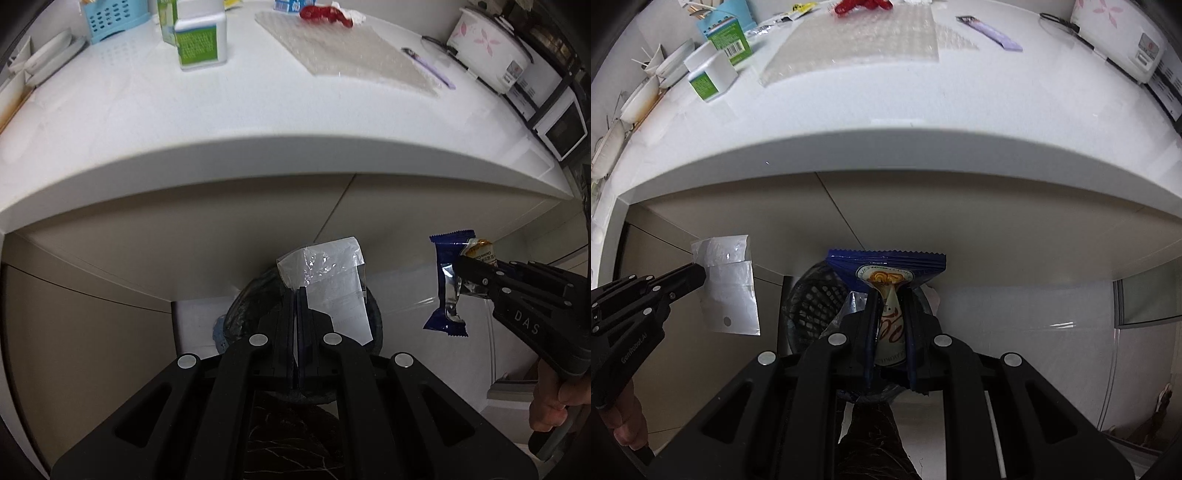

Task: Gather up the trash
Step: 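Carry the blue wrapper and clear bag down toward the wastebasket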

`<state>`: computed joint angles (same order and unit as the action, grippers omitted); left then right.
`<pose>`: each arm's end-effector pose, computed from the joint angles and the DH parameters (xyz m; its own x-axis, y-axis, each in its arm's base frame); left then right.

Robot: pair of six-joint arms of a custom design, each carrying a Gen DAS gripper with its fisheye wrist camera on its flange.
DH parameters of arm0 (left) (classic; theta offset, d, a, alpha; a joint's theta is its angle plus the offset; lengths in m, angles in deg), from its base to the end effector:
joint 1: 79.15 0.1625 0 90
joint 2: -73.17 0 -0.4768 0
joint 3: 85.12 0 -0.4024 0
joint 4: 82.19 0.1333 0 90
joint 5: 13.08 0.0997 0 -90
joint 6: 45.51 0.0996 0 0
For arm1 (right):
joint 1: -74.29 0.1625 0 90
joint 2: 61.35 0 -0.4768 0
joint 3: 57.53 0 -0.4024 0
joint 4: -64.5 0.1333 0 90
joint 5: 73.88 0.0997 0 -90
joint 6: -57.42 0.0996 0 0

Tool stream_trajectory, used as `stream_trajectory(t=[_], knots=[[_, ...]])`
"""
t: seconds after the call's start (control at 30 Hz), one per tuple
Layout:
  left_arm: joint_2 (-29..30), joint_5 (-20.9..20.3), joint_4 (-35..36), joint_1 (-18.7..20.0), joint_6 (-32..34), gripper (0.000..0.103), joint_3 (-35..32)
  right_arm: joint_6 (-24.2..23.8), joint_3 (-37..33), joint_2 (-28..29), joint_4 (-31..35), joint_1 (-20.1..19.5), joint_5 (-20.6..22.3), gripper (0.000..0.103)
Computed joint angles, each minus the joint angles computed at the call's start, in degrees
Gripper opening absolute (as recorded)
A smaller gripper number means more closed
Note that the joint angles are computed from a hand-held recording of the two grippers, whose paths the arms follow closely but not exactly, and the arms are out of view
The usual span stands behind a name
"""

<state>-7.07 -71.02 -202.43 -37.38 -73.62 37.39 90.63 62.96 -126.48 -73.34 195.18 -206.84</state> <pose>-0.2180 -0.4443 0.2584 -0.7689 0.3156 -0.5561 0.4163 0.9072 -0.0608 0.3224 -0.4114 0.1787 -0.7659 0.0876 0.6370 -0.1069 0.9595 -0.2606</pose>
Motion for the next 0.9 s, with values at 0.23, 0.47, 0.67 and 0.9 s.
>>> stream_trajectory(t=[0.23, 0.47, 0.67, 0.9], knots=[[2.2, -1.7, -4.5, 1.4, 1.8, 0.0, 2.6, -1.8, 3.2, 0.2, -4.2, -1.6, -0.6, 0.012], [4.6, -2.9, -6.3, 1.9, 3.4, 0.0, 3.6, -0.8, 4.3, -0.2, -4.4, -2.6, -1.4, 0.012], [6.3, -3.9, -6.8, 2.3, 4.6, 0.0, 4.3, 0.1, 4.9, -1.3, -4.1, -3.2, -1.4, 0.012], [7.3, -4.8, -7.8, 2.4, 5.8, 0.002, 5.1, 1.5, 5.0, -1.3, -3.6, -3.9, -1.5, 0.012]])
